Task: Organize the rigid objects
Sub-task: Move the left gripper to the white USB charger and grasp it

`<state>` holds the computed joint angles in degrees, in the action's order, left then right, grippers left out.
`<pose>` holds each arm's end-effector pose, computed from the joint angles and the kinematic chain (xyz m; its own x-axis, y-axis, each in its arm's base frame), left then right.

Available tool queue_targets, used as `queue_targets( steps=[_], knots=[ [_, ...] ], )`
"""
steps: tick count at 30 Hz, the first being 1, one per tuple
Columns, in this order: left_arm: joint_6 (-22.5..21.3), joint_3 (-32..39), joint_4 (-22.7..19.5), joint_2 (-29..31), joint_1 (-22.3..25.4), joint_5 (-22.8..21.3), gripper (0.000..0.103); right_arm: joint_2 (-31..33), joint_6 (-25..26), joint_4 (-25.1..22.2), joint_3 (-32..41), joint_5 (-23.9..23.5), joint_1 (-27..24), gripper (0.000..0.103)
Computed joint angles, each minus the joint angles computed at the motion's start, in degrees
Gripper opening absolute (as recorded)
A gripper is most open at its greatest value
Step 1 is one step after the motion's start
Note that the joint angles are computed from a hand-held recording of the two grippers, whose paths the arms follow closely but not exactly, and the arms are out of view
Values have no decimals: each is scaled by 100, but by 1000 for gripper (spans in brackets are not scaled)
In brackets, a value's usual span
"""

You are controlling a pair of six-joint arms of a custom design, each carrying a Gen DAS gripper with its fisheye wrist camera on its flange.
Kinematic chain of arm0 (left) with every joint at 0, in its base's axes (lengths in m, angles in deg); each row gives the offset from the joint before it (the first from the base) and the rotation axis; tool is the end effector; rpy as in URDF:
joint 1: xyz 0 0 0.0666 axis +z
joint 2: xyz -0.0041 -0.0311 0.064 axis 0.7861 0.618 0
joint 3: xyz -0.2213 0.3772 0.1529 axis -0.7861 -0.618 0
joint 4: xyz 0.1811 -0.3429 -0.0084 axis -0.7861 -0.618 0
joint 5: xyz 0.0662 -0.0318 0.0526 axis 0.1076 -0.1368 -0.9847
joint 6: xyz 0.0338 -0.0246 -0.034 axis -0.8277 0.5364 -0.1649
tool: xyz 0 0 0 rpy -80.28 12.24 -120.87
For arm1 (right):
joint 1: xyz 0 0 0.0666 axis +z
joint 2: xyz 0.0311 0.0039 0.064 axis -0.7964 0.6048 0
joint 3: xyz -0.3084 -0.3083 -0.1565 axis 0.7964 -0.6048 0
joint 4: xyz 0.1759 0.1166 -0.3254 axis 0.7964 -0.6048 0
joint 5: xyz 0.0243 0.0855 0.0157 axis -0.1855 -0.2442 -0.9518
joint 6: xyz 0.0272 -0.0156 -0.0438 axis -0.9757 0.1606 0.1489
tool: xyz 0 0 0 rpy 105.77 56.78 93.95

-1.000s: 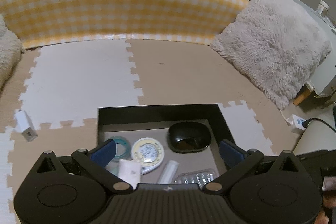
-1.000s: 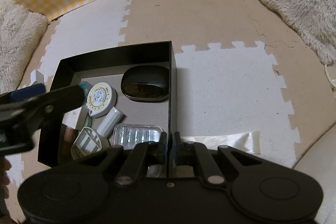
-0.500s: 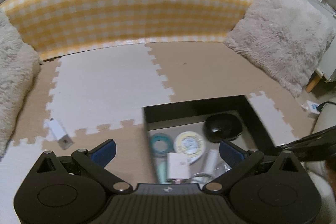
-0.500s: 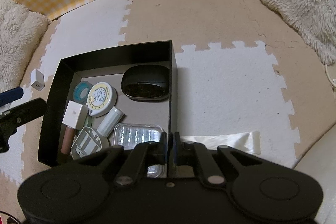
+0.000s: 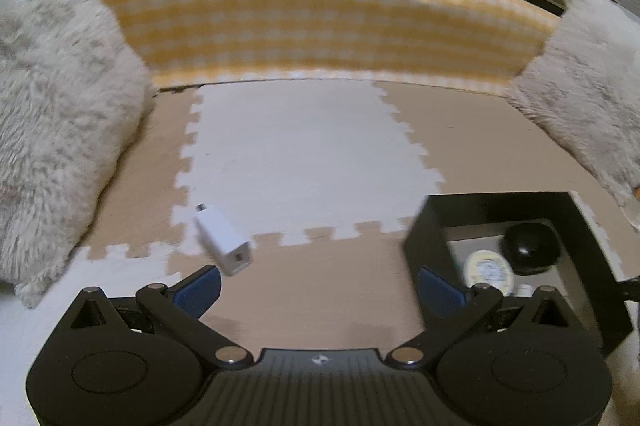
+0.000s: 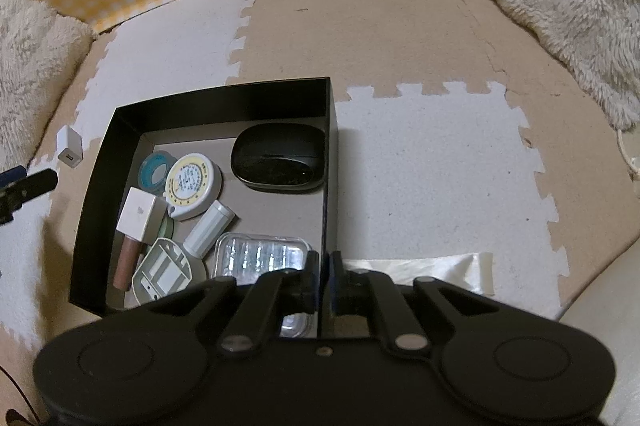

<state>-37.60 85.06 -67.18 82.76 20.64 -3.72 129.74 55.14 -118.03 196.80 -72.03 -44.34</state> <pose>0.4875 -0.2798 0.4991 -0.7352 -0.2021 -0.6471 -0.1848 0.9781 -0.0956 0.5869 0.0936 0.5179 -0.8885 -0.2561 -0.3808 -0.3266 0.9358 0.1327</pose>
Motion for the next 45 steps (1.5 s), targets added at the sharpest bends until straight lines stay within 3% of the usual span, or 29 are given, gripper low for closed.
queue_targets(
  steps=[8, 18, 23, 38, 45],
  knots=[
    [189, -342, 8, -34, 267, -101, 103, -97, 394, 176, -116, 569, 205, 4],
    [366, -656, 789, 43, 417, -533, 102, -169, 564, 319, -193, 833, 295, 4],
    [537, -666, 1136, 121, 506, -587, 90, -168, 564, 337, -197, 846, 300, 4],
    [1357, -837, 420, -38, 627, -1415, 88, -161, 547, 367, -210, 805, 290, 4],
    [1311, -823, 431, -7, 631, -1273, 86, -163, 551, 370, -213, 809, 290, 4]
  ],
)
